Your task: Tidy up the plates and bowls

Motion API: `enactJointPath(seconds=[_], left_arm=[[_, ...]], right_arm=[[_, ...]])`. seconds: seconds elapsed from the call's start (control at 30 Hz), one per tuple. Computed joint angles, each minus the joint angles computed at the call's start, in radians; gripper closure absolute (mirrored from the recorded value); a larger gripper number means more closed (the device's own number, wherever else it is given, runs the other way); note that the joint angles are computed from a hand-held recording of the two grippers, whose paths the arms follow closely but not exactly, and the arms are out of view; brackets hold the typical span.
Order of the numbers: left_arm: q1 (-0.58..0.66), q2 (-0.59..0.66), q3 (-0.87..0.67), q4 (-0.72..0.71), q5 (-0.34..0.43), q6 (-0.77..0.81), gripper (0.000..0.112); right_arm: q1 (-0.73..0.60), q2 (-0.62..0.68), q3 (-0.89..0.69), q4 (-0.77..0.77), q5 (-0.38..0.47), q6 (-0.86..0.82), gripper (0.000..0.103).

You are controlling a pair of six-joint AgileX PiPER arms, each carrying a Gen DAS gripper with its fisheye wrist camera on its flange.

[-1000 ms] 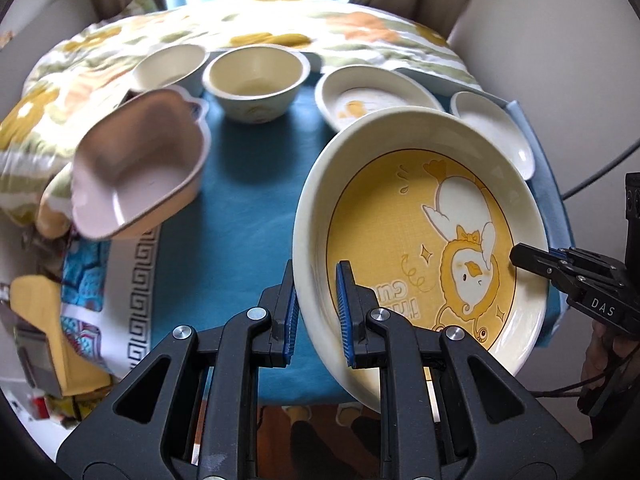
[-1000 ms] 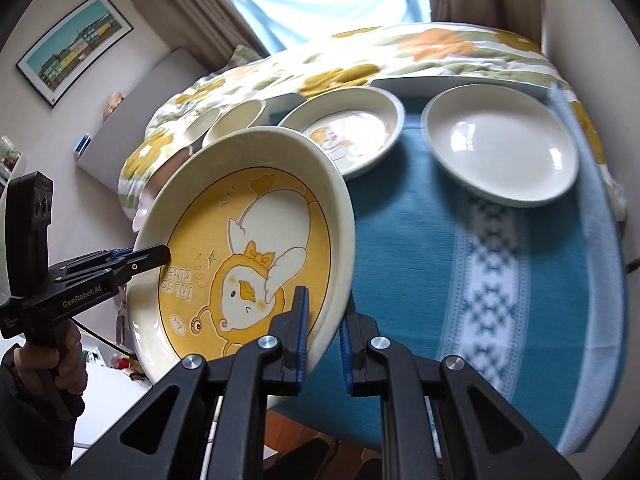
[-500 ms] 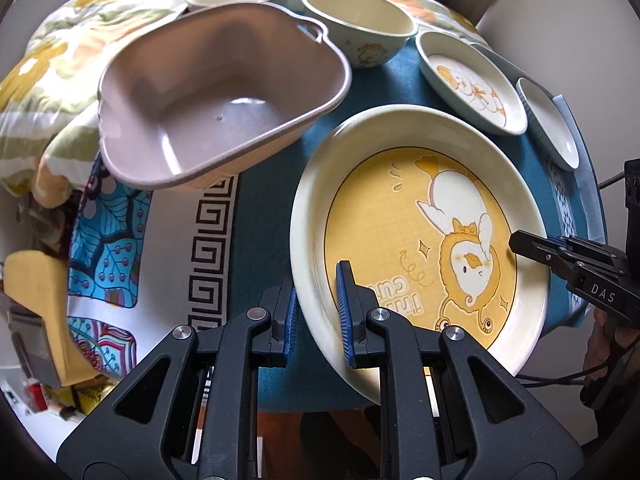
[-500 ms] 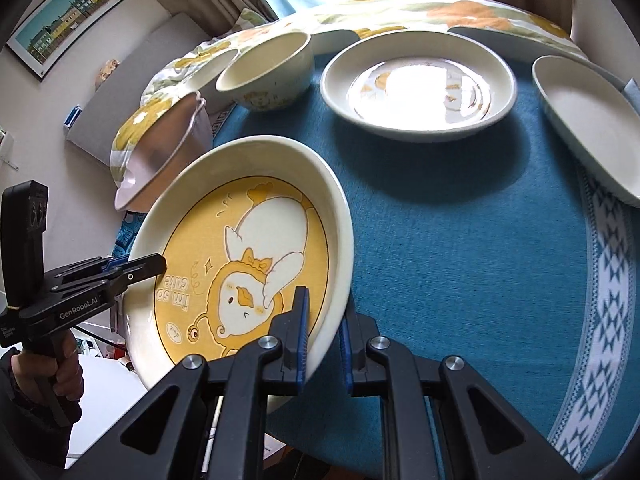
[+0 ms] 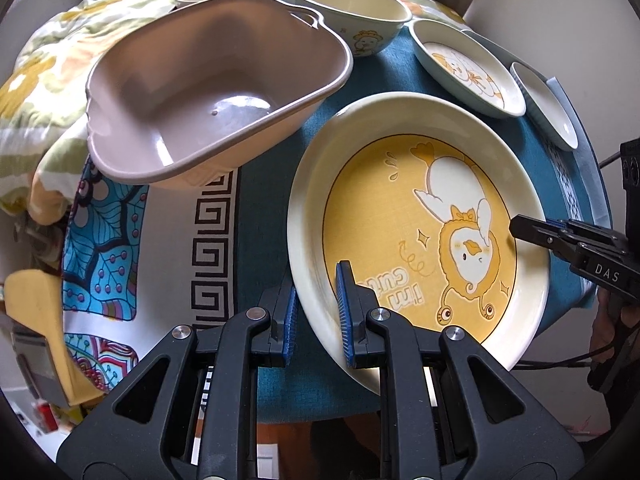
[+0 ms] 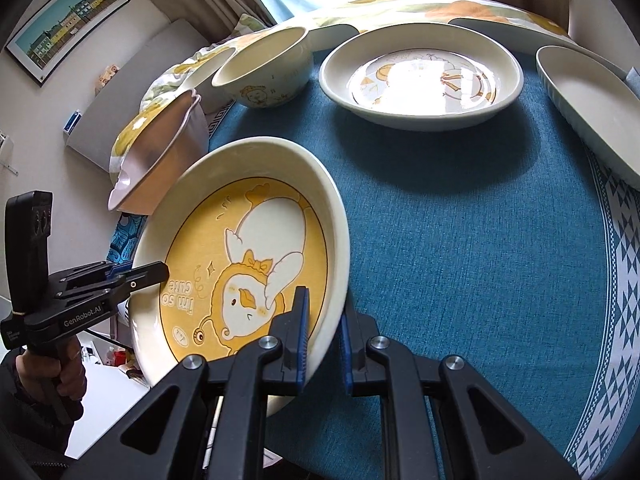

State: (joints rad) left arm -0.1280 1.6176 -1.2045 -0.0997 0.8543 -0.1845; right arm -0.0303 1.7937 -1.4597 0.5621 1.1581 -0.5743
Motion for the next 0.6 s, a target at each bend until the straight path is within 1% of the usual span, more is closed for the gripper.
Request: enactJointPath(seconds=[0.13, 0.17, 0.23, 0.27, 0.33, 0.37, 0.4, 0.47, 0.6], left_arm=[[-0.023, 0.007, -0.011, 0.038, 0.005, -0.034, 0.098], [-0.032, 0.009, -0.013, 0.056, 0.006, -0.047, 0.095], [-0.053, 0.015, -0.021, 0.091, 0.011, -0.068, 0.093], [-0.063, 0.020, -0.028, 0.110, 0.016, -0.080, 0.090], [-0.082, 0.035, -0.046, 0.149, 0.033, -0.113, 0.073], [-0.089, 0.038, -0.050, 0.160, 0.034, -0.123, 0.059], [-0.094, 0.035, -0.047, 0.165, 0.025, -0.130, 0.051], [-0.097, 0.030, -0.048, 0.157, 0.016, -0.128, 0.049], [-0.110, 0.044, -0.065, 0.171, 0.029, -0.139, 0.049]], right_arm=[[0.005, -0.006, 0.004, -0.014, -0.005, 0.017, 0.090], [0.007, -0.004, 0.003, -0.018, -0.005, 0.019, 0.090], [0.011, 0.001, -0.002, -0.026, 0.001, 0.023, 0.090], [0.013, 0.005, -0.006, -0.029, 0.004, 0.026, 0.090], [0.022, 0.012, -0.014, -0.035, 0.005, 0.046, 0.090], [0.023, 0.011, -0.014, -0.034, 0.002, 0.054, 0.090], [0.022, 0.009, -0.013, -0.034, -0.001, 0.058, 0.090], [0.027, 0.005, -0.016, -0.049, -0.010, 0.070, 0.090], [0.017, 0.016, -0.032, -0.055, 0.018, 0.083, 0.081]])
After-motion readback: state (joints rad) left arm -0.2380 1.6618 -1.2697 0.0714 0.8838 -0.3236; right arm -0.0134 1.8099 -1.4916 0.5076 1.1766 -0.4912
